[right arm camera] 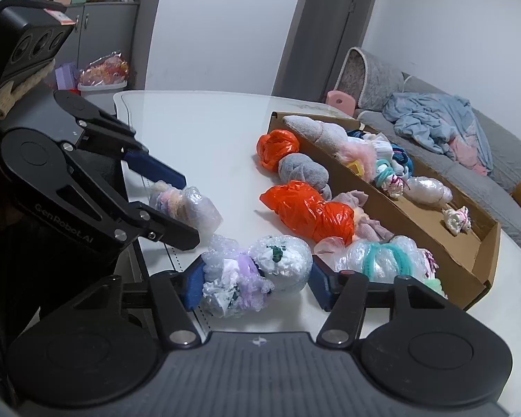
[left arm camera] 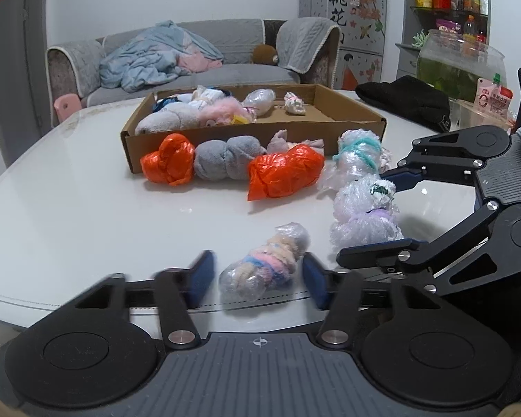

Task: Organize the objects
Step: 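Grasp pastel plastic-wrapped roll with left gripper while right grasps white-purple wrapped bundle, then carry both held bundles over the tray and lower them inside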

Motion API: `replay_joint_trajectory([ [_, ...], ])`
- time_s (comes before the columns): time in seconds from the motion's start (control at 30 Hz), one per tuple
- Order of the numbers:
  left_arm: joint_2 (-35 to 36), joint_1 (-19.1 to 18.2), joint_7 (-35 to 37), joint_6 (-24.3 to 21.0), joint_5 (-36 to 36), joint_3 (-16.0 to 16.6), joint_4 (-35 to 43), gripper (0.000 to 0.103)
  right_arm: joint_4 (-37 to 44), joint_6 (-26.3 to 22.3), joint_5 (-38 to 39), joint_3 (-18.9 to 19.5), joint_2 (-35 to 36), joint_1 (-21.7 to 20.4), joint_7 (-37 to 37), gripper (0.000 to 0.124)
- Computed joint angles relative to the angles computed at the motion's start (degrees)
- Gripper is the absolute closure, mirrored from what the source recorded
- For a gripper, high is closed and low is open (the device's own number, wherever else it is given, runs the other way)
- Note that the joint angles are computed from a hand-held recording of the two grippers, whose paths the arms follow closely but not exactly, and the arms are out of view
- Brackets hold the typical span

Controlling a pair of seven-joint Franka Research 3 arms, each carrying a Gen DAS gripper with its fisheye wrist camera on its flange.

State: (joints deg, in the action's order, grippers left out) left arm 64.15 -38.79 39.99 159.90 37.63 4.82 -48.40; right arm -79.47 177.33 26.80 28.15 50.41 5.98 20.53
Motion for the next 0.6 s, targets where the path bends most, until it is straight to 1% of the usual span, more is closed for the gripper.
replay_joint_trajectory([
  [0.03, 0.0, 0.1, 0.3, -0.1, -0.1, -0.2, 0.1, 0.057, -0.4, 0.2, 0.1, 0.4, -0.1, -0.3, -0.2, 0.070],
  [0.13, 0.0, -0.1, 0.0, -0.2, 0.0, 0.2, 0.2, 0.058, -1.2, 0.7, 0.5, 1.6, -0.2, -1.4, -0.4, 0.071],
  [0.27, -0.5, 0.3, 0.7, -0.5, -0.1, -0.2, -0.4, 0.059, -2.4, 1.6, 1.3, 3.5, -0.6, -3.1, -0.3, 0.071],
  [0.37, -1.7, 0.5, 0.0, 0.0, 0.6, 0.5, -1.6, 0.059, -3.7, 2.2, 1.6, 4.5, -1.4, -4.4, 0.1, 0.071],
  [0.43, -2.4, 0.4, -0.7, 0.2, 1.6, 1.6, -2.0, 0.059, -4.7, 2.9, 1.7, 5.4, -2.2, -5.5, 0.1, 0.071],
  [0.5, -2.8, 0.7, -0.7, -0.3, 2.3, 1.9, -1.5, 0.059, -5.5, 3.5, 1.7, 6.0, -3.1, -6.6, 0.4, 0.071],
  [0.6, -1.9, 1.9, 1.6, -1.8, 2.2, 1.3, 1.9, 0.059, -6.0, 4.5, 1.5, 6.4, -4.1, -7.7, 1.6, 0.071],
])
